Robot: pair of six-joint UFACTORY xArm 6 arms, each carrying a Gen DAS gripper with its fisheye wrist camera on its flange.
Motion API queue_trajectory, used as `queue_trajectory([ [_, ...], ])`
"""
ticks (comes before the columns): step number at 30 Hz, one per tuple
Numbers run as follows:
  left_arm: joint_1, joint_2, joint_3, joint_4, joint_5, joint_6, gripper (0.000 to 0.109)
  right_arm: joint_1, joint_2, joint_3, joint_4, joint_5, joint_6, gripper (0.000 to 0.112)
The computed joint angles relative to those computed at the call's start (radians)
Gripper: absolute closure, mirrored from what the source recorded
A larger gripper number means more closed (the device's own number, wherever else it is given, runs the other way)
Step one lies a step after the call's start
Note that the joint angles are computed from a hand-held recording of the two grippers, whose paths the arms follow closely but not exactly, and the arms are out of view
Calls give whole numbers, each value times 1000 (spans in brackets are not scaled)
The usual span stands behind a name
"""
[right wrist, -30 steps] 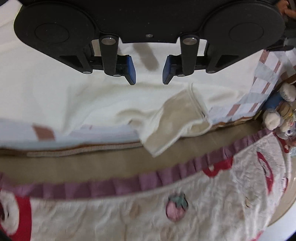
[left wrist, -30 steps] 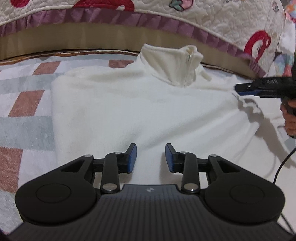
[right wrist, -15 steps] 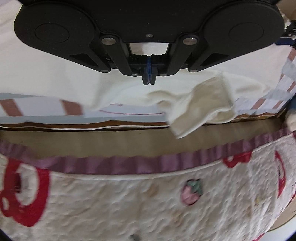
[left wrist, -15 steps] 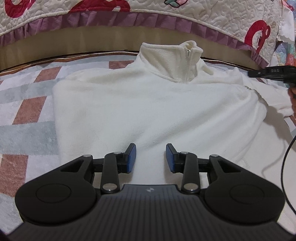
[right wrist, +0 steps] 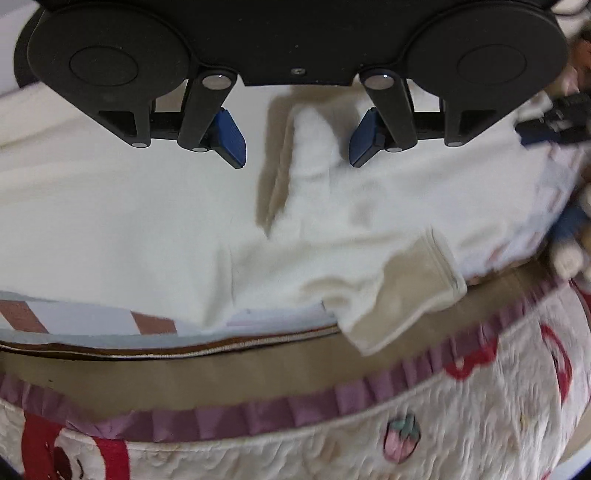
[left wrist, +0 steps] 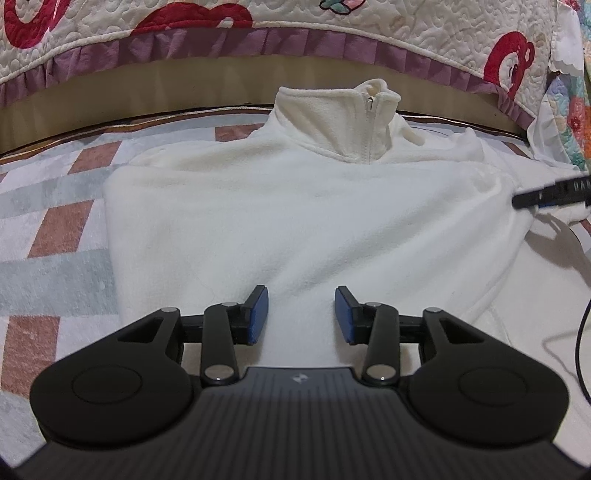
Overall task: Fold clothes
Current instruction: 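Lift both tools away from the folded fleece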
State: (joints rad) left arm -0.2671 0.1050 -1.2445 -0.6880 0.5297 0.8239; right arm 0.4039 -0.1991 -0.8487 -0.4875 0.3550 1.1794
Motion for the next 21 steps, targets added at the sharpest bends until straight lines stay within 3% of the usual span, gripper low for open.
queue_trajectory([
  [1,0,0,0,0,0,-1,69,7,2,10,-3,-18,7,54],
  [2,0,0,1,1,0,-2,69,15,3,9,-48,-18,9,82],
  [4,0,0,1,4,1,-5,69,45,6,-33,-219,66,43,86],
  [7,-1,-2,0,21,7,-15,69,76,-10,-72,-369,179,125,88],
  [12,-6,-5,5,90,3,-30,69,87,39,-102,-313,257,30,89],
  [16,-3,-5,2,109,6,-41,68,85,26,-87,-321,261,65,88],
  [17,-2,-3,-2,114,11,-48,68,78,17,-76,-311,253,67,83],
  [19,0,-2,-5,121,15,-56,68,64,-19,-39,-313,235,123,73],
  [21,-1,-3,-5,128,13,-60,68,62,-57,-14,-336,265,222,76],
])
